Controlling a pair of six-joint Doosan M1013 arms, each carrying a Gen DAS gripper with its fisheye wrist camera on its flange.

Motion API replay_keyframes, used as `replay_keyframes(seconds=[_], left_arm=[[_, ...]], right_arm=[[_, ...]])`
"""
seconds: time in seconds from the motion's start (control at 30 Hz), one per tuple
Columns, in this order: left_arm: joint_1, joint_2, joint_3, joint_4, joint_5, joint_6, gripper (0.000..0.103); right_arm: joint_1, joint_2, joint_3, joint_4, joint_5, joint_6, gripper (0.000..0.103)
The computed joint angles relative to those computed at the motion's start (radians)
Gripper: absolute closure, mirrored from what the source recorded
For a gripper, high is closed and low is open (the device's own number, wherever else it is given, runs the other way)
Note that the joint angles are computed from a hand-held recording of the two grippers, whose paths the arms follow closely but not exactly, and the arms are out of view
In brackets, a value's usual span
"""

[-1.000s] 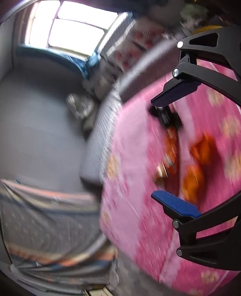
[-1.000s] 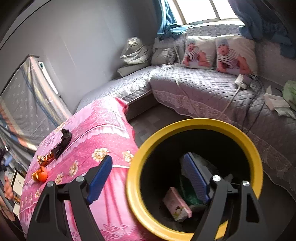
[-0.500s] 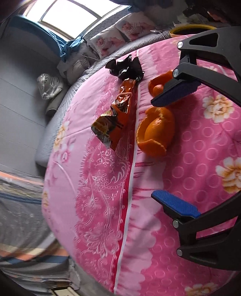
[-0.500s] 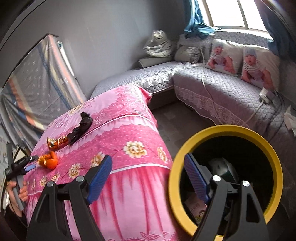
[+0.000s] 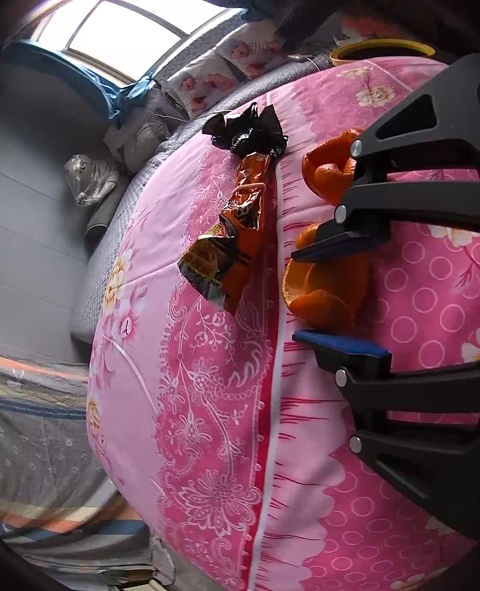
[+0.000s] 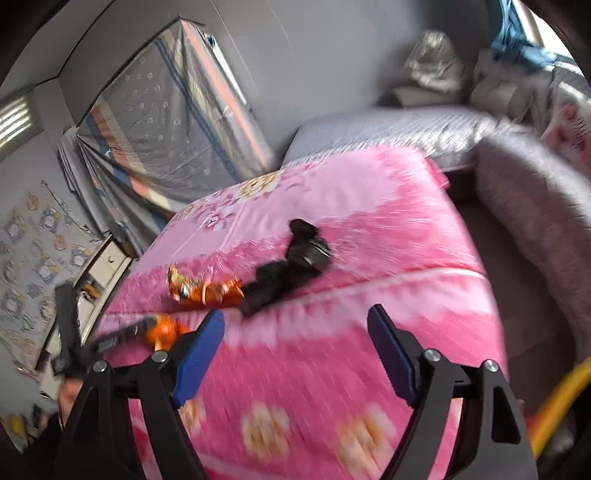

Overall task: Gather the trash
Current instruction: 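Grasp the black plastic bag with the right tool while the left tool grasps an orange peel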

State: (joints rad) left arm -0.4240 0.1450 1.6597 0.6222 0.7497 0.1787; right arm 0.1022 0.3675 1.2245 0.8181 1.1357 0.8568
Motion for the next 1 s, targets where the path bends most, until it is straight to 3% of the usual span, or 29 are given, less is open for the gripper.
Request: replay_keyframes(seconds=[0.07,0.13,0.2,0.5,0.6,0.67,0.77,0.9,1.0], left_arm=[[-0.002,-0.012,0.011,0.016,-0.005,-0.033,0.07],[-0.005,-0.025,0.023,0.03,-0.011,-0.062,0.08],[-0.009,-0.04,0.035,0.048,-0.024,-0.088,0.084],[-0.03,-0.056,0.04,0.059,-0.038,-0.054,0.084],[-0.03,-0.051,0.033,0.03,-0.036,-0.024,0.083],[-0.029,-0.049,0.032,0.022,-0.032,-0.02,0.083],[-0.028,-0.053,0.035,0.013,-0.034,-0.02,0.082],[-0.034,-0.062,0.042,0.041,-0.036,-0.046,0.083],[-0.039,-0.068,0.045,0.075,-0.035,-0.062,0.095]], right_arm=[[0.033,0.035,-0.049,-0.055,-0.024,0.06,0.027],[0.061,0.07,-0.096,-0.1,-0.035,0.124,0.027],[0.078,0.096,-0.129,-0.127,-0.036,0.179,0.027],[0.132,0.121,-0.148,-0.309,-0.111,0.288,0.027],[0.146,0.127,-0.151,-0.352,-0.102,0.289,0.046],[0.149,0.132,-0.154,-0.362,-0.094,0.295,0.066],[0.142,0.121,-0.137,-0.326,-0.095,0.253,0.082],[0.106,0.094,-0.111,-0.205,-0.066,0.168,0.083],[0.066,0.068,-0.088,-0.115,-0.039,0.135,0.083]])
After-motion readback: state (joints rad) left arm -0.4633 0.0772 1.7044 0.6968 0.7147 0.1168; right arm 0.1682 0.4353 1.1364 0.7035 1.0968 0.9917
